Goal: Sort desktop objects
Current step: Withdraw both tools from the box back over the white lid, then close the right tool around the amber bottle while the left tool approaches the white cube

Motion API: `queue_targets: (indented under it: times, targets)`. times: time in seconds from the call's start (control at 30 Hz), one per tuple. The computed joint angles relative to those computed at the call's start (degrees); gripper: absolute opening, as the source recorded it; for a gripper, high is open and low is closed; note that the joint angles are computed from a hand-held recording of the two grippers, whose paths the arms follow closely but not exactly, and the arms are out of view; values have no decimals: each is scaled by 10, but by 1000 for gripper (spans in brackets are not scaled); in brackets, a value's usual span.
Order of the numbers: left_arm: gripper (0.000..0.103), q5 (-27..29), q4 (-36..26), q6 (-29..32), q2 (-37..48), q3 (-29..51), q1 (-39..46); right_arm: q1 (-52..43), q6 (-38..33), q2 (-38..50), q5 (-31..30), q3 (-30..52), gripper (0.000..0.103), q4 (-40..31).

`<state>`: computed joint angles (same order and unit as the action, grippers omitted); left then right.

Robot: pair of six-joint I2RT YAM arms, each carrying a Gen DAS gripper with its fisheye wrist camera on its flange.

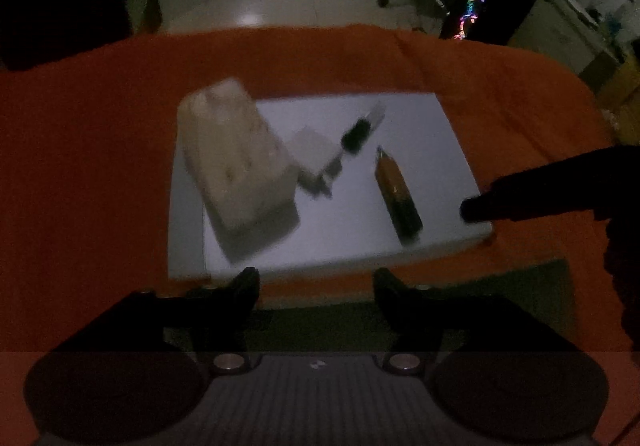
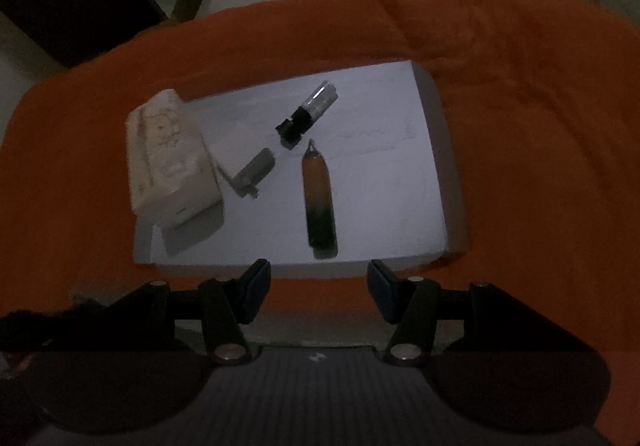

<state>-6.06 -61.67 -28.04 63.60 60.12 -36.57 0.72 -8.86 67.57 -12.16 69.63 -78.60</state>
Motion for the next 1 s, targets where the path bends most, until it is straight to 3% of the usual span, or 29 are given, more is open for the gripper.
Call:
queue_targets:
  times: [0.07,0.13,0.3,0.63,0.73,0.77,0.83,1.0]
  targets:
    - [73,8,27,29,20,1,20,9,1,27,7,-8,58,27]
    - [78,19,56,47,36,-2,41,16,5,51,8,-16,58,55]
    - [78,65,122,95,84,-11,94,41,27,125,21,-29,58,125]
    - [78,75,177,118,146,-18,108,88,47,217,37,-50,55,219]
    - [78,75,184,122,166,-8,110,97,41,235,43,-57,47,238]
    - [78,73,186,121,174,-5,110,99,39,240,47,-59,36,244]
    - [78,75,189,113,190,1,114,99,30,245,47,-64,28,252]
    - [76,94,190,53,240,26,132,79,1,234,47,-80,28,262]
